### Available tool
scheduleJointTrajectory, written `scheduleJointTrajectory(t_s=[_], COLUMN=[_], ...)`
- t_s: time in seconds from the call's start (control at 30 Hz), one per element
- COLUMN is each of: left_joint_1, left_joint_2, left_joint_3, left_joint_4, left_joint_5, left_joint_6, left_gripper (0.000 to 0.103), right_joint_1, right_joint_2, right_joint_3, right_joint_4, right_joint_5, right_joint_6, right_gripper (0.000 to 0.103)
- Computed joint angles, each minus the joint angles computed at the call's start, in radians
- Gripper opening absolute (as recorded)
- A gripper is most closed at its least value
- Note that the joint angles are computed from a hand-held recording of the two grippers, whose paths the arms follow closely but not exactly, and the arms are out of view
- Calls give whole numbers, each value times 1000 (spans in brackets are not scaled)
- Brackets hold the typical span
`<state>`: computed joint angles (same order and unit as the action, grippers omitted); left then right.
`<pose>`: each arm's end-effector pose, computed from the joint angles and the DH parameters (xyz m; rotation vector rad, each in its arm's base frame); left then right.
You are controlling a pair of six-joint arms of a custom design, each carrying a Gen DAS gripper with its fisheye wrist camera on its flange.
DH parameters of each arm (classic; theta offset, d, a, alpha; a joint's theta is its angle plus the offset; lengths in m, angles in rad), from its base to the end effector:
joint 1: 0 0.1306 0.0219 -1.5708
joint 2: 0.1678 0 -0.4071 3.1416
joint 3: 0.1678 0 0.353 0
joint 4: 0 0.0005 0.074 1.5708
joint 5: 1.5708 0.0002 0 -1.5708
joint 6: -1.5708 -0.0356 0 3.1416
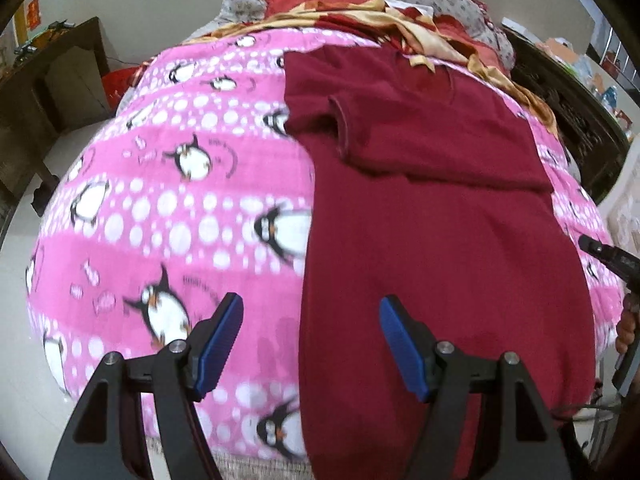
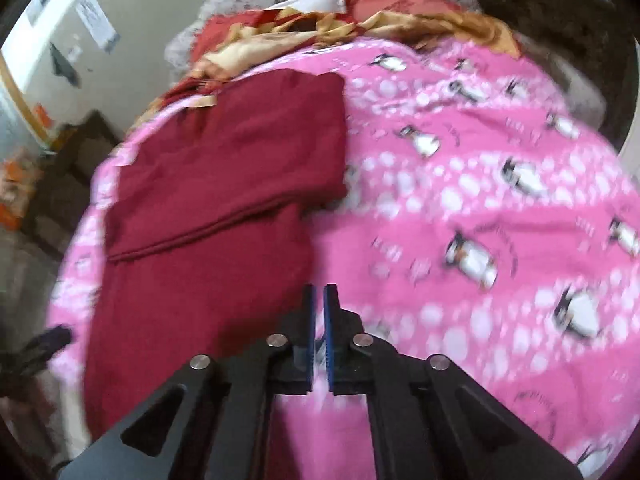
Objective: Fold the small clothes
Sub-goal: 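Move both open tools to the sweatshirt hem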
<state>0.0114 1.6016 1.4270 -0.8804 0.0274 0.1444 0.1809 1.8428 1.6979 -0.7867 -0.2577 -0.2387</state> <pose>0.5037 0.0043 0.3729 -0.1950 2.6203 -0.0820 0.5976 0.1180 0.3608 -0.0352 2.5273 0.4940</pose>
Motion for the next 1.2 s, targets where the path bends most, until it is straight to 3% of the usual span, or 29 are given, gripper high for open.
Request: scheduleJointTrajectory(t_s=[0.07, 0.1, 0.2, 0.33, 0.4, 0.43, 0.47, 0.5, 0.7, 0.73, 0.83, 0.9, 0.93, 0.97, 1.07, 1.13, 1.2], left_joint_1=[7, 9, 10, 9, 9, 10, 12, 15, 33, 33, 29, 22, 21, 20, 17, 11, 7], left_joint_2=[-15, -18, -23, -45, -51, -52, -53, -56, -75, -75, -68, -74, -80, -85, -90, -87, -84], left_joint_3=[-25, -33, -51, -77, -84, -86, -88, -91, -115, -117, -115, -121, -127, -132, -139, -140, -138], left_joint_4=[3, 3, -4, 7, 7, 6, 6, 5, 10, 10, -5, -7, -6, -4, -5, -11, -24], left_joint_5=[27, 36, 44, 52, 49, 48, 47, 47, 68, 71, 76, 74, 76, 80, 94, 86, 76], left_joint_6=[4, 8, 16, 27, 23, 21, 21, 22, 34, 34, 23, 15, 11, 9, 1, -12, -23], left_gripper=[74, 74, 74, 74, 74, 74, 74, 74, 74, 74, 74, 74, 74, 74, 74, 74, 74], right_joint_1=[-5, -7, 14, 56, 86, 109, 120, 126, 67, 50, 40, 16, -1, -12, 5, 31, 65], right_joint_2=[-38, -52, -55, -37, -34, -36, -43, -50, -149, -155, -164, -179, -193, -202, -212, -199, -219], right_joint_3=[-52, -72, -108, -127, -128, -131, -142, -152, -242, -247, -259, -282, -305, -316, -341, -340, -364], right_joint_4=[6, -2, -6, 51, 55, 61, 68, 79, 142, 131, 97, 105, 118, 119, 91, 67, 99], right_joint_5=[-51, -74, -102, -87, -56, 15, 51, 74, 108, 90, 170, 84, -12, -57, -111, -111, -8], right_joint_6=[26, 40, 58, 9, 30, 56, 65, 64, 7, 3, 15, -11, -25, -19, 36, 63, 123], right_gripper=[45, 49, 50, 50, 50, 42, 24, 18, 18, 16, 15, 22, 33, 47, 53, 50, 21])
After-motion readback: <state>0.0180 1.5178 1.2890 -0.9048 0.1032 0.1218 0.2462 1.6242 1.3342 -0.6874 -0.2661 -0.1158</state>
